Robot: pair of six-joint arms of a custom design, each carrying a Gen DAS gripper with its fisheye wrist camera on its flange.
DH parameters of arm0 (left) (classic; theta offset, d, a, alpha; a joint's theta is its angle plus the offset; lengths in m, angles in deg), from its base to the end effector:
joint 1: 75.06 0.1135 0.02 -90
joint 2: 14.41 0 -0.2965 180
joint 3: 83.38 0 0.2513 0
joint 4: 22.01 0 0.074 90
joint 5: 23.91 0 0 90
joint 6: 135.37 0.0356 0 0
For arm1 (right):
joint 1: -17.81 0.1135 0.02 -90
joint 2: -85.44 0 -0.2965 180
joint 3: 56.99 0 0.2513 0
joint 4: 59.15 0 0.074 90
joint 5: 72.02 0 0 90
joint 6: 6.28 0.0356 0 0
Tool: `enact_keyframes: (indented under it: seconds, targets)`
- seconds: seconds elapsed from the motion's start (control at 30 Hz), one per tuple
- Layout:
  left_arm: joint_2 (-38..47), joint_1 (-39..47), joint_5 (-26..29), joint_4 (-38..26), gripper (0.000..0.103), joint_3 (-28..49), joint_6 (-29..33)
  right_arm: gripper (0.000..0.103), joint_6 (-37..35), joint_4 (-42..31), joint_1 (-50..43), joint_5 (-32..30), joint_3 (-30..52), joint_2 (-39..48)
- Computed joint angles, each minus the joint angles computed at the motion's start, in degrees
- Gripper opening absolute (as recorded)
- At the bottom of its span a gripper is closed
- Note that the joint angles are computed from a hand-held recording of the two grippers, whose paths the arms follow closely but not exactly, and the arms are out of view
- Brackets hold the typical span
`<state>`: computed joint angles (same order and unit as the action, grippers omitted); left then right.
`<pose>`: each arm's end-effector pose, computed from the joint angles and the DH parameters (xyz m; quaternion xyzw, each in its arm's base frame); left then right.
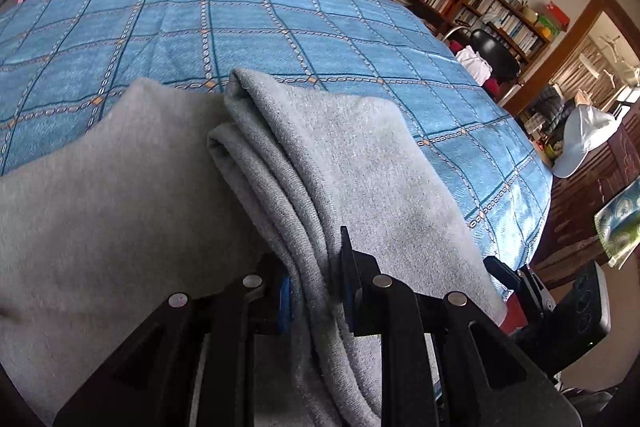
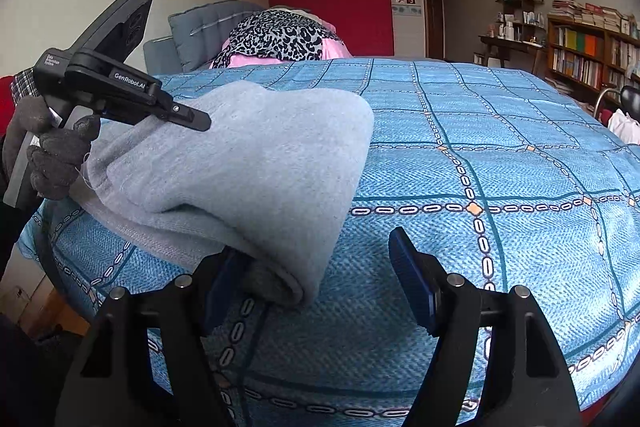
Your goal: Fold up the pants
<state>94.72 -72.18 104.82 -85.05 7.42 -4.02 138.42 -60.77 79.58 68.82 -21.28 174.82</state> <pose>0.3716 -0.0036 0.2140 0.3335 0.8800 -0.2796 0.1902 0.1287 0.1813 0.1282 0.0746 0.8683 0.0134 0.4902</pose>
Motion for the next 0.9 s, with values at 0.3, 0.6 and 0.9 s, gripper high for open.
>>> enact_keyframes:
  seconds: [0.3,0.6,0.9]
  targets:
    - [1.5,4.1,0.7,4.6,0.020,-2.6,4.5,0.076,0.2,0.8,-2.6,-3.5,0.9,2.6]
    - [0.6,5.2,1.1,11.8,0.045,-6.9,3.5,0.078,0.7,-0.3,-2.7,-4.8,-1.2,-0.9]
    - [-4.7,9.6,3.4,10.6,0.048,-8.7,4.4,0.079,1.0,-2.6,3.5,-2.8,-3.7,-12.2]
